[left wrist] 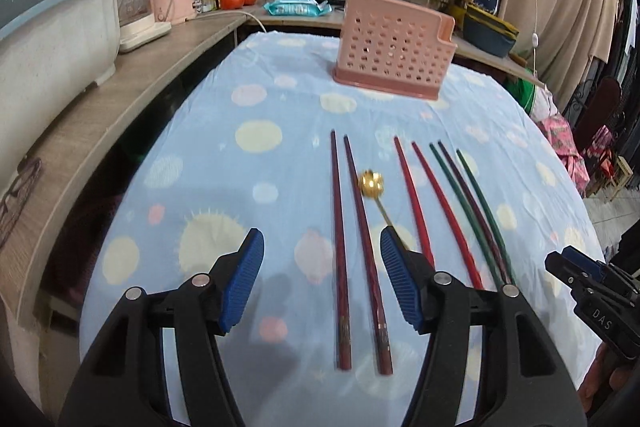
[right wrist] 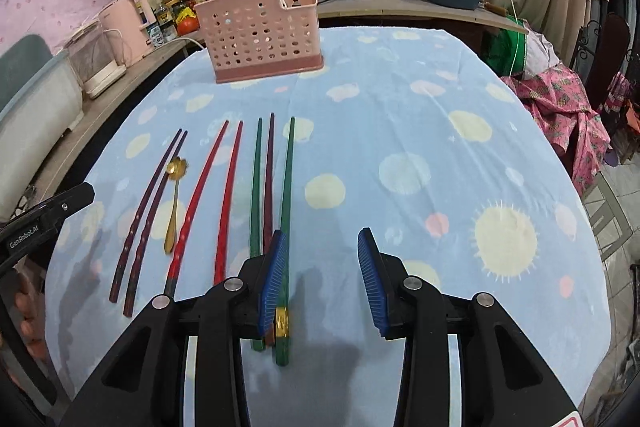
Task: Organize utensils
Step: 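Grasp another dark red chopstick with the left tool while the right tool grasps a green chopstick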
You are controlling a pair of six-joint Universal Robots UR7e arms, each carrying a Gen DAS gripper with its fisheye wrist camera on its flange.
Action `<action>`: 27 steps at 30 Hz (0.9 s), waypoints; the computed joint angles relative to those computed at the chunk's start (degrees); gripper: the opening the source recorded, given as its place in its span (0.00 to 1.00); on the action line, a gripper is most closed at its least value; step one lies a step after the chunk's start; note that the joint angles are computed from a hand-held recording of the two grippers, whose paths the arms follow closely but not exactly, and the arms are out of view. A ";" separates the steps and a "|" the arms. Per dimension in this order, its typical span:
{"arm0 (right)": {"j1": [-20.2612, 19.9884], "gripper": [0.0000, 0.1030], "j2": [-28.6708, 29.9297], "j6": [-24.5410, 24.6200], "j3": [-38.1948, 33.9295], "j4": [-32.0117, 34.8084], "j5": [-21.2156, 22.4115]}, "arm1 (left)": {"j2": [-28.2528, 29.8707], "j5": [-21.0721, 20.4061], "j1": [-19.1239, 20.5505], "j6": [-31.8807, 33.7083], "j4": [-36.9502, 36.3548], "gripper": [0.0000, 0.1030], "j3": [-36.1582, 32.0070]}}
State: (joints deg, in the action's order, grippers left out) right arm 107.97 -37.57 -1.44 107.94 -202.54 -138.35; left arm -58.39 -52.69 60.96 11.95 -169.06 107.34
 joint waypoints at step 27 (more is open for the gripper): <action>-0.48 0.36 2.03 3.87 2.51 -0.34 1.13 | -0.01 2.63 0.86 -0.69 1.18 0.55 4.32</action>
